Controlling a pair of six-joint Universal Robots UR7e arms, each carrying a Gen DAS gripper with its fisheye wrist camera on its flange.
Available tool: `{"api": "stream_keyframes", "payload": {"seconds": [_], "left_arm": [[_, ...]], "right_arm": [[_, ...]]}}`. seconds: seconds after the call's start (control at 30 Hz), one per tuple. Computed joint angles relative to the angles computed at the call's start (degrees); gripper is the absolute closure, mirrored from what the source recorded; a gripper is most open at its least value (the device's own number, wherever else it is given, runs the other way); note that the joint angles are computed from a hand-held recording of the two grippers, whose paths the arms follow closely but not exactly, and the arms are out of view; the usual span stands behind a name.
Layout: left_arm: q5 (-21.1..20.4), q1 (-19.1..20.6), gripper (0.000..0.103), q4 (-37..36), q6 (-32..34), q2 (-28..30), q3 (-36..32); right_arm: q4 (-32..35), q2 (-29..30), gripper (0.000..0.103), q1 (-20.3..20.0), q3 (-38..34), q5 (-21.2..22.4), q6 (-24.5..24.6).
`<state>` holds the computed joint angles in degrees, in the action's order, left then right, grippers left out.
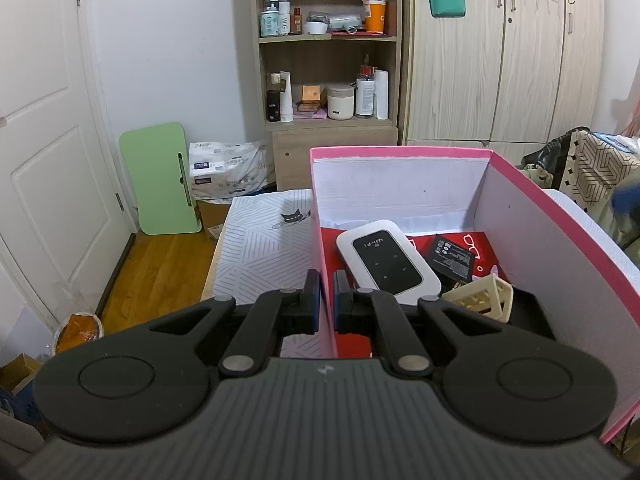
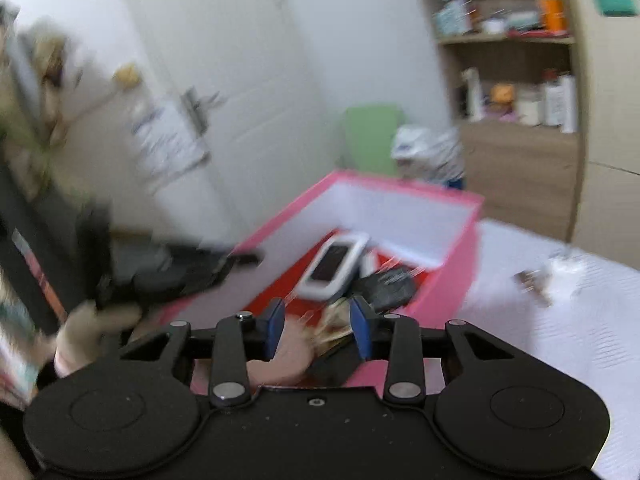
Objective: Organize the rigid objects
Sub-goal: 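Carry the keys into the box and release them, then grasp the second set of keys with the right gripper, then carry the second keys into the box and release them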
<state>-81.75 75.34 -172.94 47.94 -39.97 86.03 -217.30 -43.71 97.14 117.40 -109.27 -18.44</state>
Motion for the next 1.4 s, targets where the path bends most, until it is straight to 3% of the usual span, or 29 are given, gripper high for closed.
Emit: {"api": "stream_keyframes", "payload": {"seconds": [0.1,0.2,0.33,0.4,0.6,0.7,0.77,0.83,0.87,1.2,1.23,1.4], "left_arm": [[0.0,0.02,0.097,0.02,0.02,0.02,-0.05],[-0.08,0.02,0.098,0.14,-0.19,0.03,-0.13],[-0.25,0.06,0.097,0.31,-0.6,-0.04,-0.15],[-0.29,0.1,0.097,0.31,-0.28,-0.02,-0.23],[-0.38,0.2,0.097,0.49,-0.22,0.01,-0.42],[-0.48,0.18,0.097,0.61,-0.46,0.01,-0.44],[-0.47,0.19,0.097,0.63,-0.42,0.04,-0.5],[0.0,0.06,0.097,0.28,0.02,0.05,-0.35],[0.24,-0.02,0.097,-0.02,0.45,0.07,-0.22],[-0.08,0.04,0.097,-0.13,0.29,-0.13,0.06],[-0.21,0.07,0.097,-0.21,0.26,-0.15,0.1],[-0.74,0.23,0.097,-0.25,0.09,-0.19,0.07]], "right_arm": [[-2.64,-1.2,0.059,-1.75,0.25,-4.1,0.72],[-4.09,-0.24,0.059,-3.72,-2.23,-13.46,0.18],[-5.8,2.85,0.059,-6.56,-6.1,-19.68,-7.81],[-5.17,3.33,0.059,-8.05,-6.67,-17.81,-10.17],[1.05,6.07,0.059,-10.82,-12.49,-16.35,-4.55],[3.93,6.31,0.059,-12.64,-13.95,-13.58,-1.3],[3.62,7.76,0.061,-12.78,-15.46,-13.95,-2.05],[1.88,9.2,0.09,-12.28,-16.61,-15.1,-4.75],[2.51,8.92,0.093,-12.24,-16.23,-14.52,-3.88],[-5.57,7.19,0.095,-8.06,-8.32,-13.81,-3.97],[-6.37,7.0,0.099,-7.55,-7.83,-13.63,-4.29],[-9.59,6.51,0.099,-4.09,-6.83,-13.92,-8.01]]}}
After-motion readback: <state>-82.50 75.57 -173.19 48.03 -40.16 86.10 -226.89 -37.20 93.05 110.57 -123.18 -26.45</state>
